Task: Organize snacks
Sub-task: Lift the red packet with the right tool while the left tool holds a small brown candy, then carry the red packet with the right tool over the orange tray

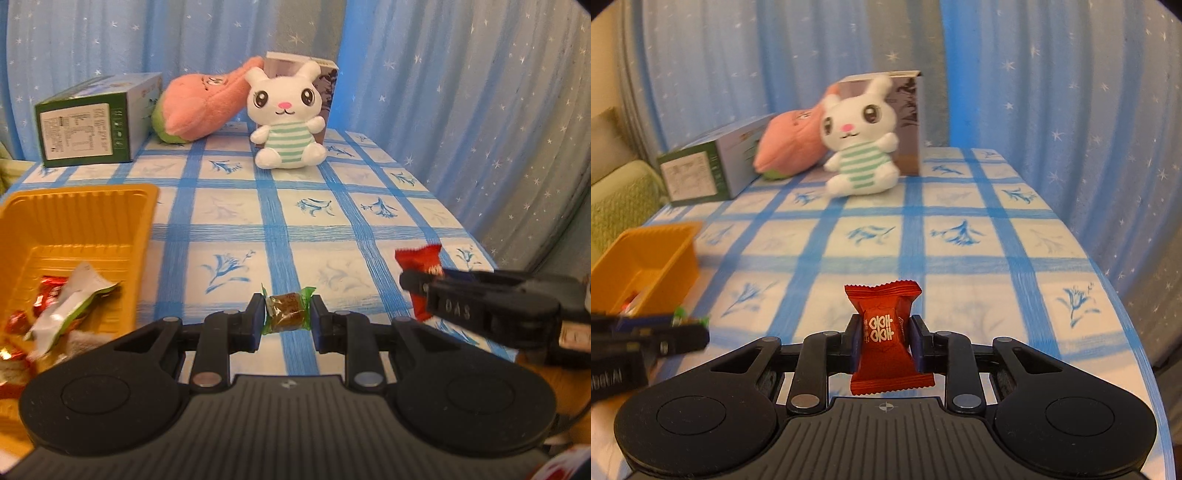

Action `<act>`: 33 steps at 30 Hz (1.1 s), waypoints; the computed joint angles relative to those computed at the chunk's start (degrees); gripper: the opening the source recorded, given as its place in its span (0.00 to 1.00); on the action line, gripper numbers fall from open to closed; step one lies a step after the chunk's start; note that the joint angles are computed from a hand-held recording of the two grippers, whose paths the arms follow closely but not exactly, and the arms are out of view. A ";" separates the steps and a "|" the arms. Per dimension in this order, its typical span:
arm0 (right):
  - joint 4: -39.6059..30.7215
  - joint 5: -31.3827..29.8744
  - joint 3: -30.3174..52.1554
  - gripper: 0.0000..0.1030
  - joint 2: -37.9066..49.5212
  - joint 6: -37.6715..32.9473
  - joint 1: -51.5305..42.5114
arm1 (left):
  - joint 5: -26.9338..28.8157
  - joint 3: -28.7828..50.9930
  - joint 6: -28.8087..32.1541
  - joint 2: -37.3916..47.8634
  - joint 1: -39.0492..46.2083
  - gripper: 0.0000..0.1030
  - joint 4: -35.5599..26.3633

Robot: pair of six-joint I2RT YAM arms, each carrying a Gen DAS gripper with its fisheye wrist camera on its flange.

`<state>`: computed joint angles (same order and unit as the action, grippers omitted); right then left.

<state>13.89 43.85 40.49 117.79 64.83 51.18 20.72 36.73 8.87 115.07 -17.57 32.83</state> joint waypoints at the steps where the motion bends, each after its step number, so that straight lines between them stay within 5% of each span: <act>1: -2.05 0.45 0.52 0.26 -0.49 1.74 1.47 | 0.59 -1.06 0.47 -1.40 0.79 0.22 -0.42; 17: -40.48 3.52 16.44 0.26 -1.42 38.97 23.98 | 10.91 -13.71 11.65 -25.18 15.89 0.22 -15.44; 25: -51.59 5.11 25.38 0.26 0.51 44.65 29.09 | 17.13 -15.84 20.25 -34.55 26.46 0.22 -26.80; 33: -54.47 6.65 32.04 0.26 2.17 41.56 30.20 | 21.78 -13.17 27.89 -37.76 35.72 0.22 -37.34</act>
<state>-40.59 50.50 72.53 119.96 106.39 81.38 42.49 23.56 36.77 77.31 18.14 -4.51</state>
